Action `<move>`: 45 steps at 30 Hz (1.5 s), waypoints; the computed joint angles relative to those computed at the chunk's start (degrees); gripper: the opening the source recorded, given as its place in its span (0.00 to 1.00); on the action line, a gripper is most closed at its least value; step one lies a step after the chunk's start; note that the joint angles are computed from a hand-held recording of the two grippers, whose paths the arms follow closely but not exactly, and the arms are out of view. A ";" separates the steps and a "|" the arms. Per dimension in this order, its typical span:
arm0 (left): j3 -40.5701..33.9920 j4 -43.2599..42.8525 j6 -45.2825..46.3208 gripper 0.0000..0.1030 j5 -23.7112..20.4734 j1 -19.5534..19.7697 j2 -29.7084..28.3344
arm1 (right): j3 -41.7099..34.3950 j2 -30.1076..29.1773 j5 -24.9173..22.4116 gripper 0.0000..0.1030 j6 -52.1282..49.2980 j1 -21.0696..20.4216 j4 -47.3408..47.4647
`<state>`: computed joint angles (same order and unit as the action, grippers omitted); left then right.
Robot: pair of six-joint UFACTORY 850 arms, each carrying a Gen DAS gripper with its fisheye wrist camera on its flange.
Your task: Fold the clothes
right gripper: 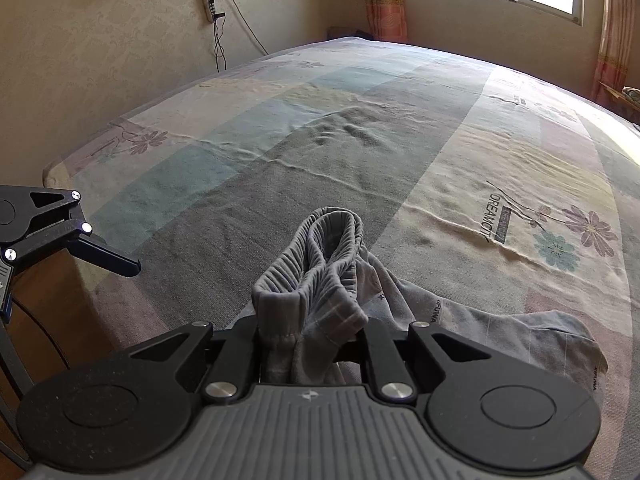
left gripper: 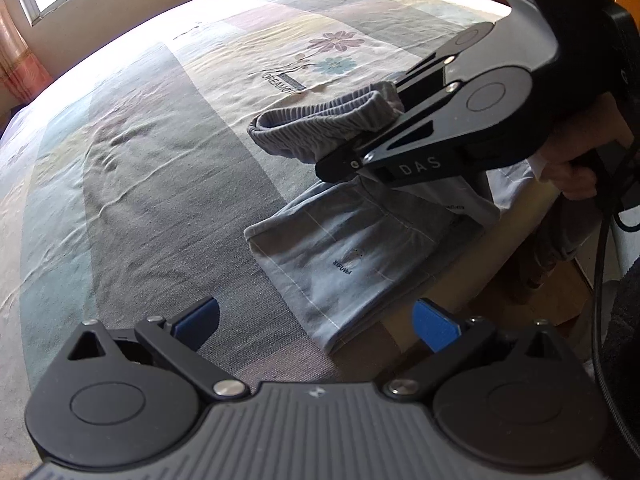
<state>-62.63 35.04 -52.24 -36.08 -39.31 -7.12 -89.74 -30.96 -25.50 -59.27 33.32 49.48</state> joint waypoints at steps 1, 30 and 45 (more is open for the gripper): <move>0.26 0.22 -0.55 0.99 0.16 -0.07 0.13 | -0.71 -0.57 -0.10 0.15 1.68 0.34 -1.63; 3.71 5.04 -9.17 0.99 5.44 -0.22 2.30 | -2.60 -1.63 -16.93 0.48 -12.62 -6.45 8.89; -9.36 -3.98 -10.47 0.99 10.35 2.93 -14.09 | 15.77 6.01 -5.86 0.31 -16.44 -19.59 8.66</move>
<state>-71.99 31.06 -62.71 -25.74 -36.39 -21.21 -73.98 -24.95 -31.36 -75.71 13.74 58.14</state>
